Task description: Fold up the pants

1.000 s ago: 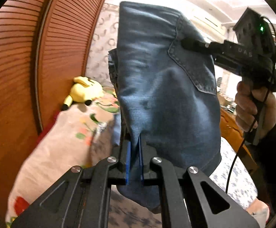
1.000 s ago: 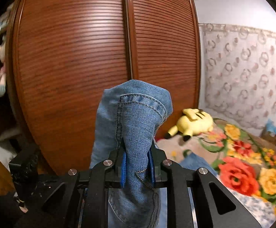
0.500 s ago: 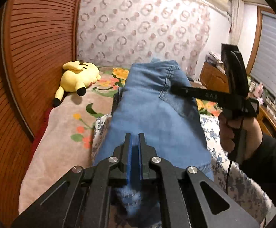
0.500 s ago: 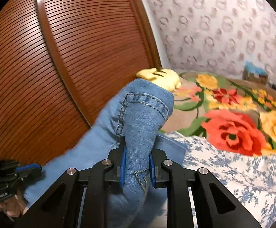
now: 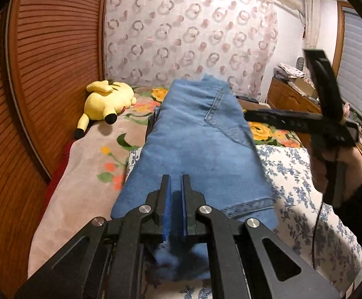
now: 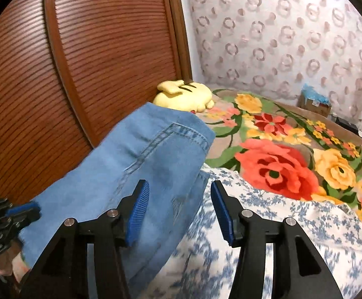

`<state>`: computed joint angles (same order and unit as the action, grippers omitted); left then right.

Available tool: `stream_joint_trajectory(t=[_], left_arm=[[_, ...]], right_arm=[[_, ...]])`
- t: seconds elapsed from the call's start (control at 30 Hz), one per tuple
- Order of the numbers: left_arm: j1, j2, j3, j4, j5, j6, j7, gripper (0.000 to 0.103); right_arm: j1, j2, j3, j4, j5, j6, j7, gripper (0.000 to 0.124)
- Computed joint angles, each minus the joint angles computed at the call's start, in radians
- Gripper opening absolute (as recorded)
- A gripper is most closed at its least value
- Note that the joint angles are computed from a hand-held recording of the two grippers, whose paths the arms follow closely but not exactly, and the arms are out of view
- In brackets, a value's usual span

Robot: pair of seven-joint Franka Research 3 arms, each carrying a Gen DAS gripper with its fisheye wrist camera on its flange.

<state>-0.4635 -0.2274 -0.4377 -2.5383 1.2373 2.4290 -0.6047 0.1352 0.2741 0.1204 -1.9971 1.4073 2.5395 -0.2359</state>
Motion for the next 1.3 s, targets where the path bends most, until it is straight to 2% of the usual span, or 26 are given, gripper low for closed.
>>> stream_joint_trajectory(t=[0.1,0.23,0.3,0.37,0.43,0.5,0.57,0.8,0.93,1.07,1.3], left_arm=[[-0.019,-0.016,-0.022,0.010,-0.023,-0.045,0.012,0.019],[-0.047,-0.019,-0.052,0.037,-0.042,-0.110,0.027,0.032],[-0.059,-0.016,-0.061,0.051,-0.034,-0.128,0.020,0.047],[-0.075,-0.013,-0.075,0.070,-0.023,-0.148,0.014,0.050],[-0.088,-0.002,-0.077,0.089,-0.024,-0.156,0.020,0.059],[-0.102,0.012,-0.088,0.113,-0.008,-0.176,0.015,0.078],[-0.119,0.034,-0.097,0.144,-0.002,-0.210,0.030,0.082],[-0.189,0.119,-0.104,0.239,-0.003,-0.319,0.058,0.086],[-0.221,0.158,-0.088,0.276,0.009,-0.309,0.059,0.086],[-0.257,0.213,-0.080,0.325,0.023,-0.336,0.059,0.086],[-0.318,0.309,-0.051,0.418,0.038,-0.344,0.080,0.086]], right_arm=[[-0.020,-0.118,-0.017,-0.146,0.075,-0.027,-0.096,0.053],[-0.041,-0.294,-0.097,-0.346,0.113,-0.114,-0.173,0.053],[-0.047,-0.355,-0.134,-0.414,0.118,-0.142,-0.200,0.053],[-0.057,-0.419,-0.168,-0.479,0.115,-0.163,-0.220,0.053],[-0.070,-0.481,-0.199,-0.540,0.121,-0.172,-0.247,0.053],[-0.085,-0.528,-0.227,-0.587,0.110,-0.186,-0.262,0.053],[-0.110,-0.595,-0.260,-0.646,0.083,-0.208,-0.266,0.053],[-0.196,-0.760,-0.349,-0.782,-0.017,-0.246,-0.248,0.063],[-0.249,-0.801,-0.400,-0.821,-0.066,-0.264,-0.255,0.072],[-0.298,-0.868,-0.419,-0.872,-0.096,-0.244,-0.251,0.073],[-0.367,-1.035,-0.457,-0.959,-0.189,-0.230,-0.157,0.073]])
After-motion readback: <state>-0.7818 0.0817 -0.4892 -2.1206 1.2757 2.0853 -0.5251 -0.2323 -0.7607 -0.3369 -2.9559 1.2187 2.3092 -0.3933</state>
